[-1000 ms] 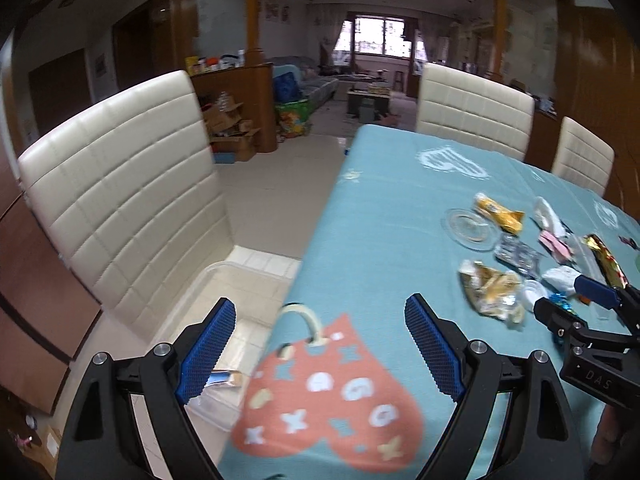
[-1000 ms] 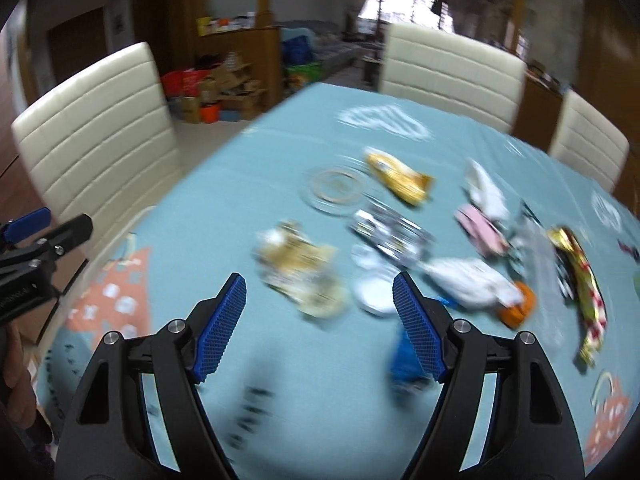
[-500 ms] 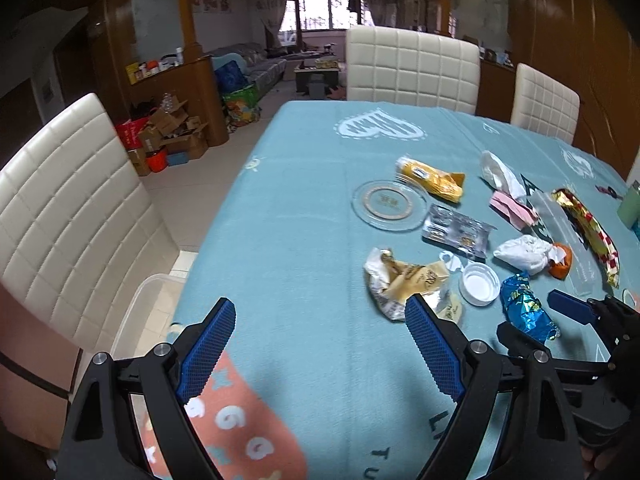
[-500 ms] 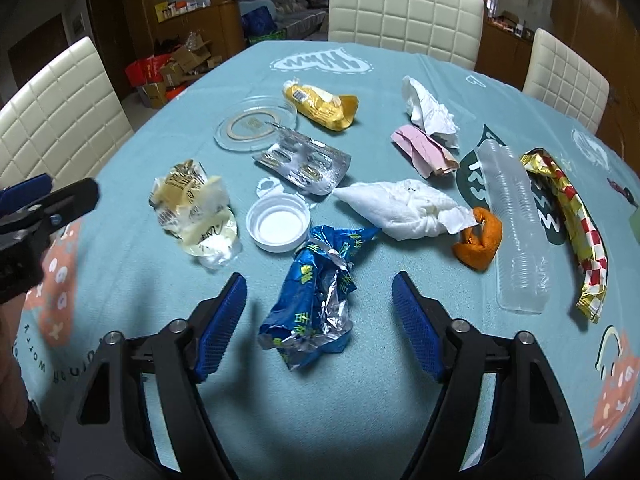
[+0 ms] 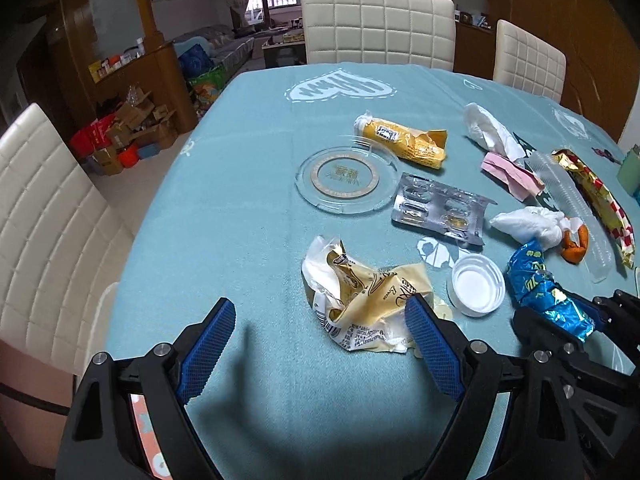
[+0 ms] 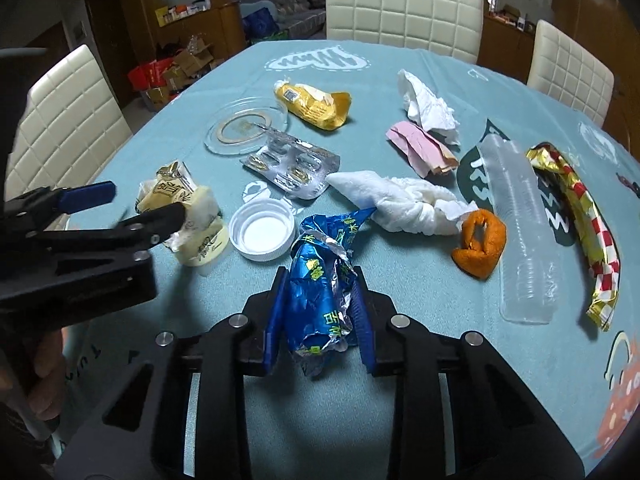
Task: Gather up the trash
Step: 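Return both grippers to the table and grasp the blue chip bag with the right gripper, then grasp the crumpled gold wrapper with the left gripper while the right holds the blue bag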
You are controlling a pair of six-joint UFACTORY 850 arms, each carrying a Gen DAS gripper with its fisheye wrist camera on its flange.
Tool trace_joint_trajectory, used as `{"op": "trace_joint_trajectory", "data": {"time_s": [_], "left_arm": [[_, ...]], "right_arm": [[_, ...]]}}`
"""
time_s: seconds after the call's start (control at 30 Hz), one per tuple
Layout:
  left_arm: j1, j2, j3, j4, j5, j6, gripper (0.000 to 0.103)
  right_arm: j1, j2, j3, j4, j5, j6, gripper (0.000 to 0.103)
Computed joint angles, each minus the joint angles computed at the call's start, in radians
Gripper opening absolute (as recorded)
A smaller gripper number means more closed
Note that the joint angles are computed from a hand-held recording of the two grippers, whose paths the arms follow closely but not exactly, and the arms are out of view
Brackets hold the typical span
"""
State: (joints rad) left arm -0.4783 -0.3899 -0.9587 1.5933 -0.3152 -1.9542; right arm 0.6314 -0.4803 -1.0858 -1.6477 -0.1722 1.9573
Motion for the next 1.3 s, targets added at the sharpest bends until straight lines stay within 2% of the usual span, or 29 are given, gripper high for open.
{"op": "trace_joint_trajectory", "data": {"time_s": [0.07, 0.13, 0.2, 0.23, 0.3, 0.43, 0.57, 0.67, 1.03, 1.3], "left_arm": [[0.005, 0.002, 0.004, 0.026, 0.009, -0.028, 0.084], [0.011, 0.009, 0.013, 0.097, 0.033, -0.094, 0.078], [0.029, 0.017, 0.019, 0.2, 0.112, -0.184, 0.04], [0.032, 0.016, 0.017, 0.227, 0.128, -0.213, 0.038], [0.026, 0.026, 0.026, 0.236, 0.108, -0.218, 0.017], [0.041, 0.054, 0.053, 0.342, 0.149, -0.33, 0.016], [0.036, 0.082, 0.085, 0.358, 0.107, -0.358, 0.015], [0.029, 0.11, 0.11, 0.315, 0.052, -0.32, 0.015], [0.036, 0.217, 0.202, 0.261, -0.062, -0.284, 0.015], [0.048, 0.288, 0.277, 0.23, -0.156, -0.276, 0.016]], "right_arm": [[-0.001, 0.0, -0.002, 0.01, 0.004, -0.015, 0.032], [-0.003, -0.003, -0.006, 0.021, 0.008, -0.026, 0.032], [-0.003, -0.004, -0.007, 0.032, 0.011, -0.033, 0.032], [-0.003, -0.004, -0.008, 0.041, 0.01, -0.041, 0.032], [-0.001, -0.002, -0.008, 0.039, 0.007, -0.042, 0.032], [0.009, 0.009, -0.001, -0.014, -0.01, 0.006, 0.032], [0.021, 0.017, 0.0, -0.017, -0.023, 0.008, 0.032], [0.032, 0.025, 0.001, -0.017, -0.035, 0.002, 0.032], [0.093, 0.036, -0.026, -0.06, -0.048, -0.008, 0.032], [0.146, 0.016, -0.077, 0.024, -0.063, -0.145, 0.032]]}}
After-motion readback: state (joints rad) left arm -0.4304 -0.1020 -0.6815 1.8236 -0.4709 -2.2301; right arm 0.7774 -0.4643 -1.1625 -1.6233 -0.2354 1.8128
